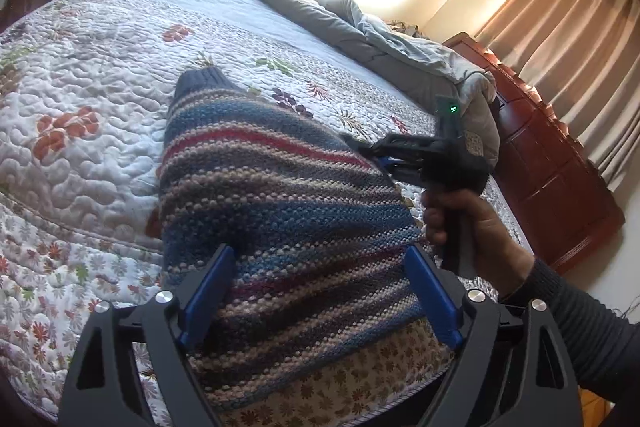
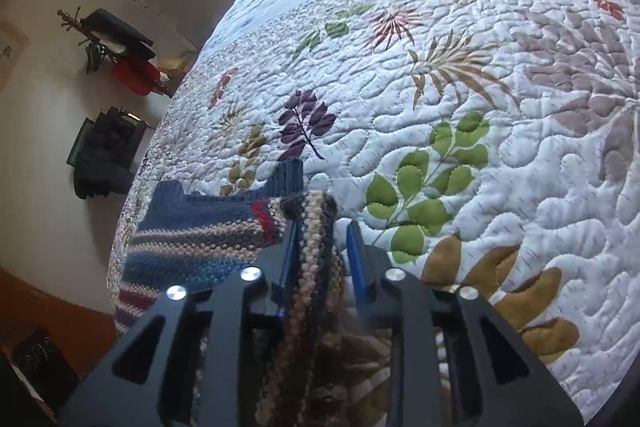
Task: Fold small clothes
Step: 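Lower the folded sweater onto the bedspread with both tools and release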
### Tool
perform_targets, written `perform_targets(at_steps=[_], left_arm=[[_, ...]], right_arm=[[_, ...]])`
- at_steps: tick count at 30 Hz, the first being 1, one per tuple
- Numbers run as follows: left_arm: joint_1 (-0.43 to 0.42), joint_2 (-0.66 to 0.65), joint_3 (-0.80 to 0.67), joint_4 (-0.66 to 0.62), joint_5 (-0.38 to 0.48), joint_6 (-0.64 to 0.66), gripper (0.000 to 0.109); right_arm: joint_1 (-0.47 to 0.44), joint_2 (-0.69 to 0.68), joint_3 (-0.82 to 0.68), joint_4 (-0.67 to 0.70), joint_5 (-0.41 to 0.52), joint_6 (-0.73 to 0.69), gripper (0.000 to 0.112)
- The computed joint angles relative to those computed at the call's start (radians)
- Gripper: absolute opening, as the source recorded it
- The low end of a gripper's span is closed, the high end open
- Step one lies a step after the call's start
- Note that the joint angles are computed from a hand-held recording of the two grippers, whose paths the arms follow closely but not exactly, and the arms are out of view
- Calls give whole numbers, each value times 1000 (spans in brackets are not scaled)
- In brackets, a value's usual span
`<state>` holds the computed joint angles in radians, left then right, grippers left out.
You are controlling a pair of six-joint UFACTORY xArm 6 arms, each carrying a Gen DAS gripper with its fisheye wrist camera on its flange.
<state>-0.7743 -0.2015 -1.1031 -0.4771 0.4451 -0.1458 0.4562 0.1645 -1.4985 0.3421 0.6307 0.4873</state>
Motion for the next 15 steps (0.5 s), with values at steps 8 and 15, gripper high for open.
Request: perform_targets(at_steps=[8, 15], left_arm=[[5, -20, -39, -130, -22, 114, 88], [85, 117, -150, -338, 153, 158, 87]], right_arm=[[95, -157, 54, 60, 25, -116, 26], [76, -202, 226, 95, 4, -15, 0]])
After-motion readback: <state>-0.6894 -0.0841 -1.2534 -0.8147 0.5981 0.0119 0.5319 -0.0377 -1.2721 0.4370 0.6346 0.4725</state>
